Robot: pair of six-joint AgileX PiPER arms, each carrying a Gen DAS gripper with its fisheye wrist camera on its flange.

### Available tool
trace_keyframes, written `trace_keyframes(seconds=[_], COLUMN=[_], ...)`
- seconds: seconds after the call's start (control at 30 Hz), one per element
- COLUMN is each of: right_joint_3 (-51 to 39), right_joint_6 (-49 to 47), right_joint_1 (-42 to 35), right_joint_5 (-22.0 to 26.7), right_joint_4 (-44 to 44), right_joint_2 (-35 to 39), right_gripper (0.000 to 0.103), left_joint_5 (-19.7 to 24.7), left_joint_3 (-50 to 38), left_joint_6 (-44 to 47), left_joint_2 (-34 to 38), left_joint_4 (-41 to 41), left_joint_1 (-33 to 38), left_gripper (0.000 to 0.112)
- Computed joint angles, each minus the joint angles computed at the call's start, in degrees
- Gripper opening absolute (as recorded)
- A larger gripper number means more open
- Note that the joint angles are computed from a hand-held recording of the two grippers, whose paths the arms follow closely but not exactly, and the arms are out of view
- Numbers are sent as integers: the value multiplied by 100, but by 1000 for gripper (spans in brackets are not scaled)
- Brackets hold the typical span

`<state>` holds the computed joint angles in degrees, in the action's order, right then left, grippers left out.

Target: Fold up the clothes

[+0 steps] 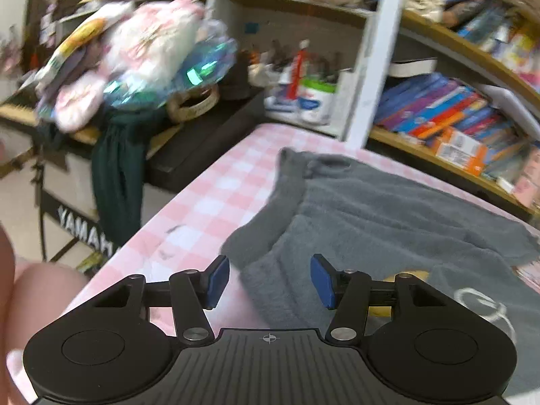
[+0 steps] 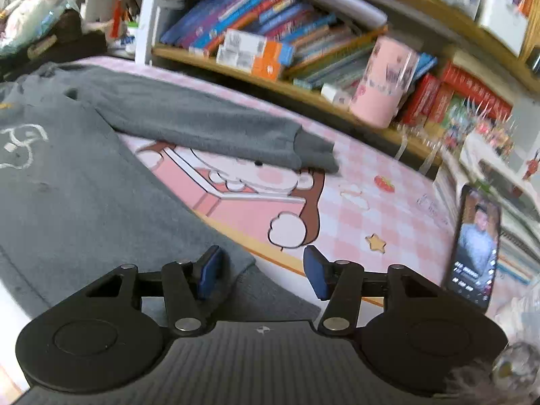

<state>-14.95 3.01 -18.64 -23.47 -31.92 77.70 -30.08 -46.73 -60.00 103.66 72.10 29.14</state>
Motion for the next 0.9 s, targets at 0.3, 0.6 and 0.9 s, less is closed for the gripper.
trace_keyframes(seconds=[0.3, 0.6, 0.9], right_joint_3=[1121, 1245, 1329], right_joint_6=[2191, 2534, 1484], right_joint_1=[-1503, -2038, -1141], right_joint_5=[-645, -1264, -806], right_joint_4=[-2999, -3524, -1925], right_joint_2=[-1595, -1162, -1046], right_gripper=[58, 61, 67], left_joint_5=[-943, -872, -830], left_joint_3=[-410, -150, -74], left_joint_6=[-1374, -822, -603], left_joint_2=[805, 520, 603], left_joint_4=[455, 82, 105], left_joint_1=[329, 729, 777], left_gripper=[13, 11, 16])
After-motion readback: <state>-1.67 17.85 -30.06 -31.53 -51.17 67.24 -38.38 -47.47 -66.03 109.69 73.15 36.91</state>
